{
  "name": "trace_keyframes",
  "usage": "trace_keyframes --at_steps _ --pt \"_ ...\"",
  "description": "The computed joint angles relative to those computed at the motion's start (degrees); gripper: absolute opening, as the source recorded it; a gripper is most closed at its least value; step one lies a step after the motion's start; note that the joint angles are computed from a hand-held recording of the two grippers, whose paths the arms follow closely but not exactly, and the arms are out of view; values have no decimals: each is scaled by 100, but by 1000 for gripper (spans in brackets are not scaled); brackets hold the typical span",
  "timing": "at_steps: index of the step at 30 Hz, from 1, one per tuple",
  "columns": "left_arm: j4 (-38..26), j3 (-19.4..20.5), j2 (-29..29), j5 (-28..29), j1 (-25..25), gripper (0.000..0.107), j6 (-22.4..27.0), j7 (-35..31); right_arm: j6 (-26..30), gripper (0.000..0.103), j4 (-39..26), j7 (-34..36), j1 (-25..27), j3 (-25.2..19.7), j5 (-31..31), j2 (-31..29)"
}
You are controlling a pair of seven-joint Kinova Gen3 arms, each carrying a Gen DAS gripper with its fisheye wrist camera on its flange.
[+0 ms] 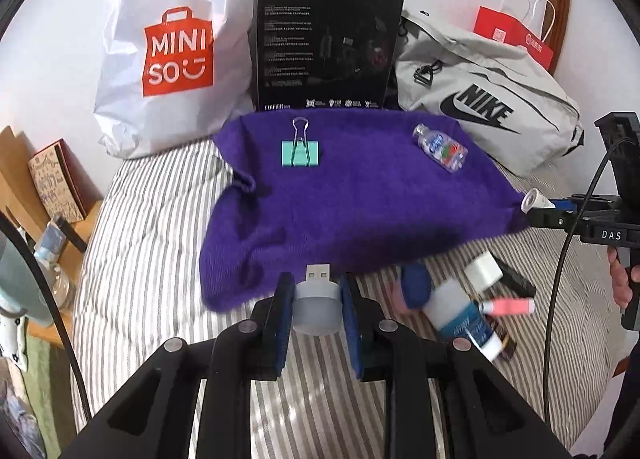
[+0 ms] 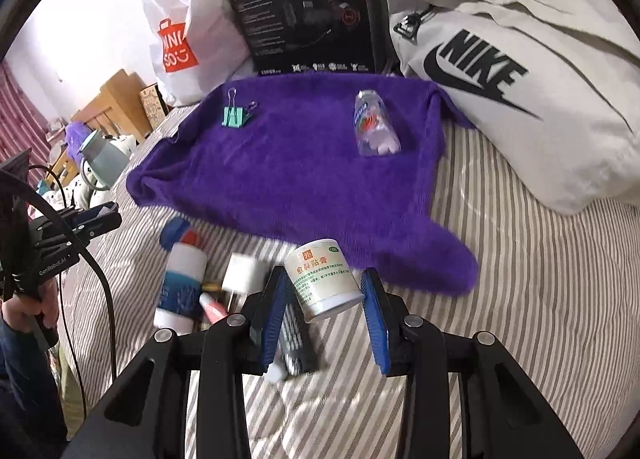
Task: Organize rigid objects
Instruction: 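Grasp the white ointment jar with the right gripper, then place the USB plug by the clip while the right gripper sets the jar beside the bottle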
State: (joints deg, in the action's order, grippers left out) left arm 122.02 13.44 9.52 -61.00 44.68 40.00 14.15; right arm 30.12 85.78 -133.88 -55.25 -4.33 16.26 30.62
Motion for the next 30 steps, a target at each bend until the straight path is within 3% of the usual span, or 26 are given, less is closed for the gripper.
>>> trace_keyframes --at_steps 8,18,25,30 --pt "-230 -252 120 12 -384 23 -380 -486 315 37 -735 389 206 -36 -151 367" --pt "-606 -690 426 329 -696 23 -893 -1318 1202 37 -1941 994 475 -47 -391 1114" --pt "-776 -1038 706 637 -790 23 -1293 -1790 1932 37 -2941 1367 384 114 -436 1742" --pt "-947 -1316 916 968 -770 23 -1515 -2200 2118 37 -3151 1419 244 244 -318 1866"
